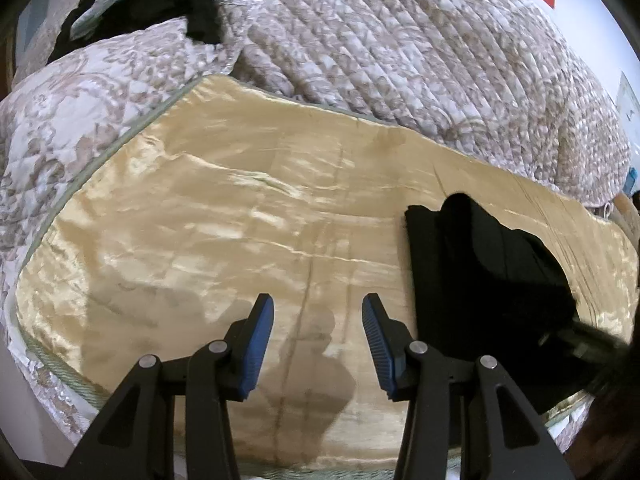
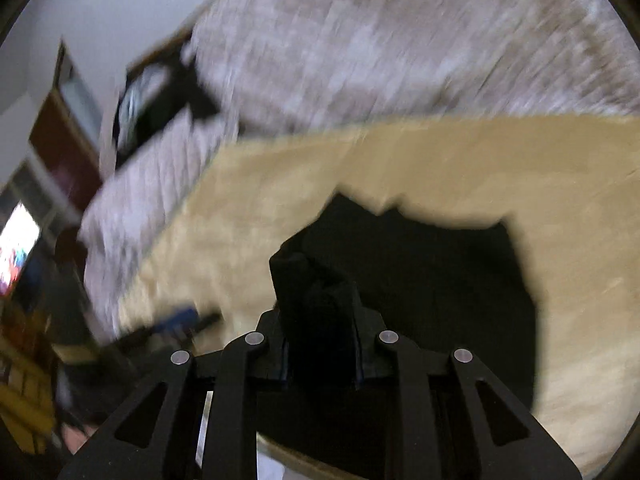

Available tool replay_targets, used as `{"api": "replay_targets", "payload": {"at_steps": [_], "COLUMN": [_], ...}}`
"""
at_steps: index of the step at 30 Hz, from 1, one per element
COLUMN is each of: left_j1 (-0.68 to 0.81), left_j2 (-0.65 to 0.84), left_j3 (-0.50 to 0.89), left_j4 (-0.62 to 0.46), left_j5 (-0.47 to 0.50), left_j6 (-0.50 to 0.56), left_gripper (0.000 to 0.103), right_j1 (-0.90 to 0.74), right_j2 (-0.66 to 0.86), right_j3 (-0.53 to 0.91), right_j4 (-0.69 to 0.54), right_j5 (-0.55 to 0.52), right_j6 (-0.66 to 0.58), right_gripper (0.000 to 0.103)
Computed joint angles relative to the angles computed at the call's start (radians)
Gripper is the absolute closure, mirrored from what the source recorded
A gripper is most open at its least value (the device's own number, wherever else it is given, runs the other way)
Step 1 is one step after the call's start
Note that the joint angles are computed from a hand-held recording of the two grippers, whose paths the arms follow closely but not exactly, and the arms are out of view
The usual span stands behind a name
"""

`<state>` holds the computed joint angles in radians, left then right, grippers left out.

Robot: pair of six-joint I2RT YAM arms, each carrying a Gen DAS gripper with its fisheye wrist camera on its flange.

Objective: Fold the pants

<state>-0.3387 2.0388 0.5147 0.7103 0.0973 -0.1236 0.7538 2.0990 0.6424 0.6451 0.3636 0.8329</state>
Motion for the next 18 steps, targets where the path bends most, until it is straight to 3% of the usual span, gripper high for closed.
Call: {"api": "replay_targets", "payload": {"at_steps": [3,8,15,17,18], "left_j1": [0.012,0.015,0.021,0.024,0.025], "left_j2": [-0.008,-0.023,-0.029,-0.025,-0.022], "left_j3": [-0.008,-0.013,-0.014,-0.010,-0.007], "left_j4": [0.006,0.007,-0.001,-0.004,-0.006], "left_j5": [0.017,0.035,0.034,0.031,0.033], "left_j6": [0.000,-0.002,-0.001,-0.001,-0.003], "left_gripper": [0.054,0.054,0.054,0.054,0.054], "right_j1": [0.035,0.100,0.120,0.126,0.122], "right_j2": [0.064,-0.025,0.124,0.114,0.106], "right_j3": [0.059,0.065,0.171,0.150,0.137], "right_j4": [-0.052,-0.164,-0.177,-0.140,-0.115], "right_j5": [0.037,0.170,0.119,0.129,0.109], "right_j6": [-0.003,0.007,-0.009,-0.025,-0.033], "right_gripper": [0.081,0.081,0.080,0.075,0.068]}}
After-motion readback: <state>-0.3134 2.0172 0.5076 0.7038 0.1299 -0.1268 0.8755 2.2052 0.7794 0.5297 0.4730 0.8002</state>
